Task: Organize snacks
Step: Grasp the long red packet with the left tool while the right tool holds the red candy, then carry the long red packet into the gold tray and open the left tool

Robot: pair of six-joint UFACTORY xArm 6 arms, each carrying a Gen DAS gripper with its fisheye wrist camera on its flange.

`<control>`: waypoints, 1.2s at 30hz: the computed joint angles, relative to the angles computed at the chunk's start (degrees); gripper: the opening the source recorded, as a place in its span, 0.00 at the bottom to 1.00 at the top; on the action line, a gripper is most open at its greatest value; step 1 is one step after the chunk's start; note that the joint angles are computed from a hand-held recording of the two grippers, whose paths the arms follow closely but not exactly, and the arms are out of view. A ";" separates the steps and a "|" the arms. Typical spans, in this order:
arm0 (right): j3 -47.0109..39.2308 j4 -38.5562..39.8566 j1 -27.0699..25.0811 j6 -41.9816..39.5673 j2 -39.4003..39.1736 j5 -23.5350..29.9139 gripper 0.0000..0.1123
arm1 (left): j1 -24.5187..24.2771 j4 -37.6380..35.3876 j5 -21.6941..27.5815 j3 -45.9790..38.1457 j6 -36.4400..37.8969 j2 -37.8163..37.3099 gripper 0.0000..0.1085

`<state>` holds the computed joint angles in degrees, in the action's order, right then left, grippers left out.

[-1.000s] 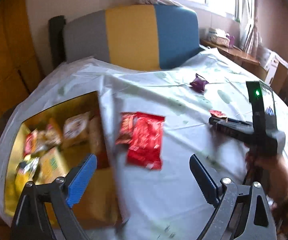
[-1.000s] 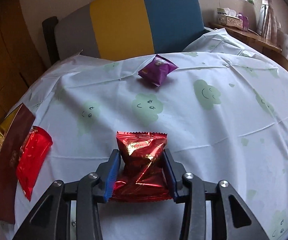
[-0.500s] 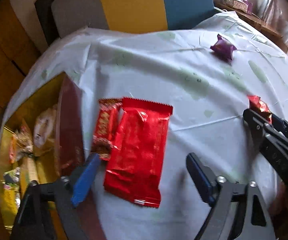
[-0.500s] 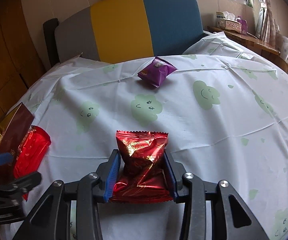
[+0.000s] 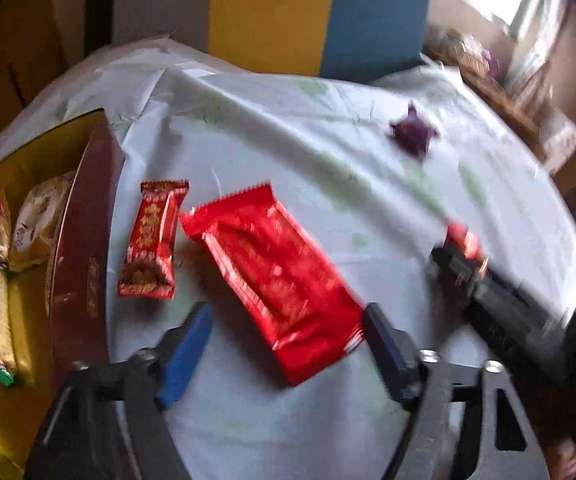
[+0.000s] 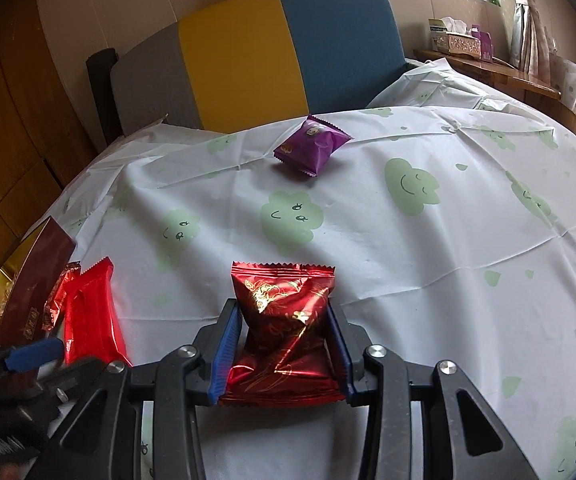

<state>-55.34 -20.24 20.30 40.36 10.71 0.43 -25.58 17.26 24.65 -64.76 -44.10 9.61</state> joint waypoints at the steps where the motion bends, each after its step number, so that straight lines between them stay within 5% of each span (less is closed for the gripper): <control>1: 0.05 -0.36 -0.06 0.31 -0.01 -0.07 0.37 | 0.35 -1.74 -1.29 -0.33 -0.95 0.16 0.84; 6: 0.02 -2.53 -0.24 2.21 -0.11 0.07 0.37 | 0.19 -0.19 5.58 -9.79 -2.62 6.57 0.84; 9: 0.09 -2.17 -0.18 1.98 -0.13 -0.05 0.37 | -0.31 6.76 7.75 -11.42 -3.68 8.72 0.64; 15: -0.08 -3.82 -0.32 3.52 -0.08 0.04 0.37 | -1.44 30.71 1.36 -3.17 -20.12 4.43 0.47; 36: -0.26 -6.08 -0.54 5.40 -0.14 0.36 0.36 | 1.19 34.28 -11.82 13.41 -28.78 -12.58 0.42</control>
<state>-55.59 -26.32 19.77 45.76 10.57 0.79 -24.38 51.54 12.84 -51.35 -72.88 -2.97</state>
